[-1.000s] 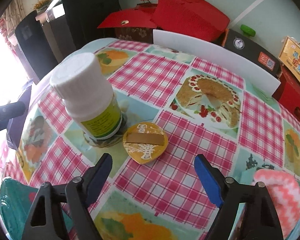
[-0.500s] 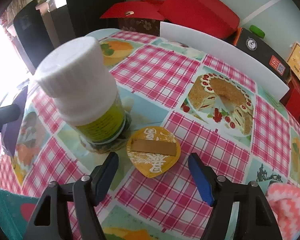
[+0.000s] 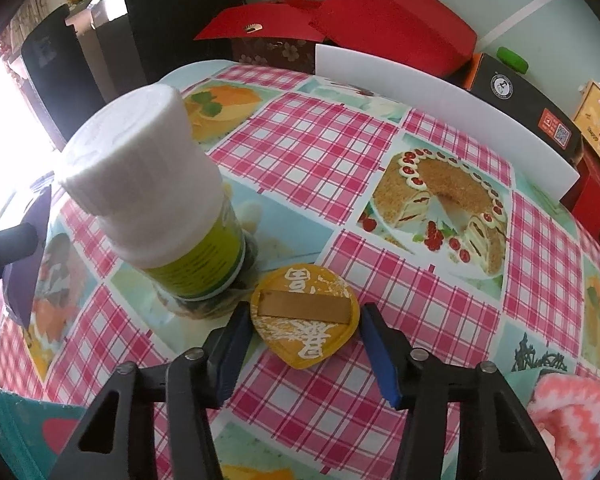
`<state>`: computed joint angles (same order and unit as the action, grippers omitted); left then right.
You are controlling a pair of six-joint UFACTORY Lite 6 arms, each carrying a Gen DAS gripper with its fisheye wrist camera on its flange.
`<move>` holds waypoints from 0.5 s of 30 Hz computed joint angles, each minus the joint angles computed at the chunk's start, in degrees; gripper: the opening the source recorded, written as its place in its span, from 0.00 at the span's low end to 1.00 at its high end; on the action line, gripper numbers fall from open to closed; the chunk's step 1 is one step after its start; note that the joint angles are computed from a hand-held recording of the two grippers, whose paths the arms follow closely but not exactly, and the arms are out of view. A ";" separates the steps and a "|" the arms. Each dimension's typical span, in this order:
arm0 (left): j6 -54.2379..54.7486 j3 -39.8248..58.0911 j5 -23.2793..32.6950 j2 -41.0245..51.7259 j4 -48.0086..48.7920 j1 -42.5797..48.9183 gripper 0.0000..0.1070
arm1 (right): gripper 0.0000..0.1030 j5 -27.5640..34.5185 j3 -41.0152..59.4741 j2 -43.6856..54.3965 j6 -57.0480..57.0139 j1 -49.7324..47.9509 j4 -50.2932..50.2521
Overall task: Organize soft objects
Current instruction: 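Grasp the round yellow container with right tool while left tool holds the packet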
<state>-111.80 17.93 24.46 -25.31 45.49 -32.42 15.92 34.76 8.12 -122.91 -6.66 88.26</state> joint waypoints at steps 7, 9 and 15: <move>0.06 0.38 0.22 0.13 -0.10 -0.24 0.43 | 0.54 1.04 -1.65 -2.54 2.79 -1.67 -3.32; 0.25 0.88 0.50 0.36 -0.19 -0.46 0.43 | 0.54 1.78 -2.01 -3.60 5.06 -2.64 -5.86; 0.99 1.53 2.43 -0.87 -0.91 -1.76 0.43 | 0.54 4.91 -4.19 -8.91 10.53 -5.94 -12.69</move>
<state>-110.81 19.46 26.88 -26.17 44.58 -34.18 20.83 30.57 -0.79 -112.38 -12.60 75.57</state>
